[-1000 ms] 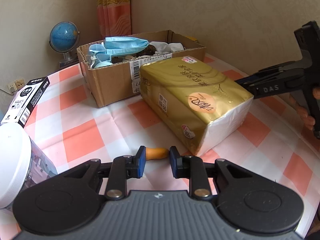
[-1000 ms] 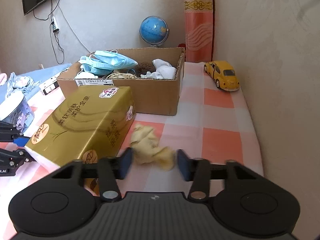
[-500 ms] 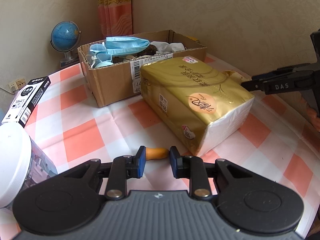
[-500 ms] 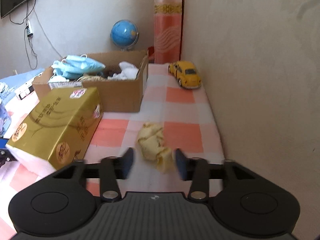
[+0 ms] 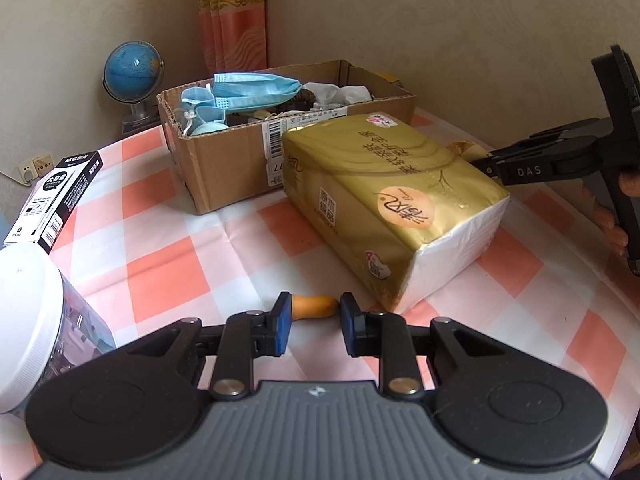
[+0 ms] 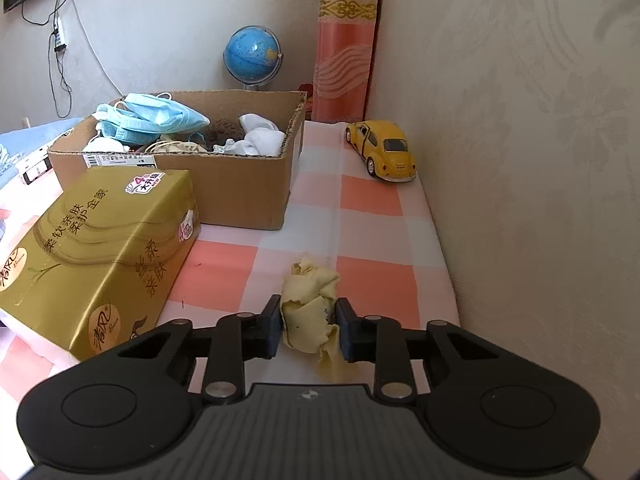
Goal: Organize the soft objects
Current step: 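Carry the cloth into the box with the right gripper while the left gripper drops the earplug there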
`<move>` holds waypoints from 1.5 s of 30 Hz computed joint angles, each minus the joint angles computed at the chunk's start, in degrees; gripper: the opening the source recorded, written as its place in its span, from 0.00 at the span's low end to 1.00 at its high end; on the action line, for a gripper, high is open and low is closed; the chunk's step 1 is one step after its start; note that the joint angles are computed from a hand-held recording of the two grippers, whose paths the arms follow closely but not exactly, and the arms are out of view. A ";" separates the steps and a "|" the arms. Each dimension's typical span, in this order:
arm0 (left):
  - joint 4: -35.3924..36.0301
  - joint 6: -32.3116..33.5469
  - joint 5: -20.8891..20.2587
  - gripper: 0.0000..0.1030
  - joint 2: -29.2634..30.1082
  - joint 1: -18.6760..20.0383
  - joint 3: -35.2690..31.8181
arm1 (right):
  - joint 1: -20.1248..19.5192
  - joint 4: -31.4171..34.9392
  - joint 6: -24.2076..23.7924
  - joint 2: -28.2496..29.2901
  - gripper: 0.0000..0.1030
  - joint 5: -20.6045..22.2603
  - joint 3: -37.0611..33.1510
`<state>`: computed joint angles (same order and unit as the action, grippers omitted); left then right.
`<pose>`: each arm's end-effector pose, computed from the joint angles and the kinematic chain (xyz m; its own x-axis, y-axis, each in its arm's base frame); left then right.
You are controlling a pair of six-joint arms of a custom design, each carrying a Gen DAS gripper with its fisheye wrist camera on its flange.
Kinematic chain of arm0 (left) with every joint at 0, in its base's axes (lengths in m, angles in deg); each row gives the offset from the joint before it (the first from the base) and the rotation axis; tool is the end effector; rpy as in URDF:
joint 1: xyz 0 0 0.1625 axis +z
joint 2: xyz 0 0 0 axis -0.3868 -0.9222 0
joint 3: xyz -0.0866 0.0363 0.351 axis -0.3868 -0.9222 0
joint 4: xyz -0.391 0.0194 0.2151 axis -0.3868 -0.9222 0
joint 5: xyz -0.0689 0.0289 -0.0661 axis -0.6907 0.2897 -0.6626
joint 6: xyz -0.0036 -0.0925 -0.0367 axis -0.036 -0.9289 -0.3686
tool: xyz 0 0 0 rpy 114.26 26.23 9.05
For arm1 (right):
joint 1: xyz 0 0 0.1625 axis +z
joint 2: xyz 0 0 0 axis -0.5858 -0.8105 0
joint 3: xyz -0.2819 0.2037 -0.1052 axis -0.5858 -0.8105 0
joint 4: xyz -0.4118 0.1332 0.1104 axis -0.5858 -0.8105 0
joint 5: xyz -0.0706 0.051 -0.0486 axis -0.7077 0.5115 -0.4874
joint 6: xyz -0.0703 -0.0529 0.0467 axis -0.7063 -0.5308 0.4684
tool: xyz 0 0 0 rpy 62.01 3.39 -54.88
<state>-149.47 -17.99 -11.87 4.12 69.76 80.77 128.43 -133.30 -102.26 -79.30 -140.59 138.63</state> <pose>-0.1775 -0.4955 0.1370 -0.7037 0.2136 -0.6776 0.6050 0.6801 -0.4140 0.1296 -0.6052 0.1899 -0.5976 -0.4252 0.6797 -0.7509 0.5941 -0.2885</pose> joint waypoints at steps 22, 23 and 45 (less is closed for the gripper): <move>9.70 -7.60 -0.51 0.23 -9.36 -4.41 3.79 | 7.46 7.23 -0.63 1.57 0.29 3.98 -8.62; 9.63 -7.47 -0.57 0.23 -9.50 -4.42 3.82 | 7.88 8.36 -0.36 2.84 0.29 4.38 -10.44; 6.09 -3.28 0.54 0.23 -5.72 -3.41 -1.70 | 7.33 9.63 6.70 -5.31 1.00 0.71 -0.57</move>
<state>-143.38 -21.27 -11.33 -1.59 66.35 79.07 135.76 -123.67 -95.55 -84.61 -139.88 138.06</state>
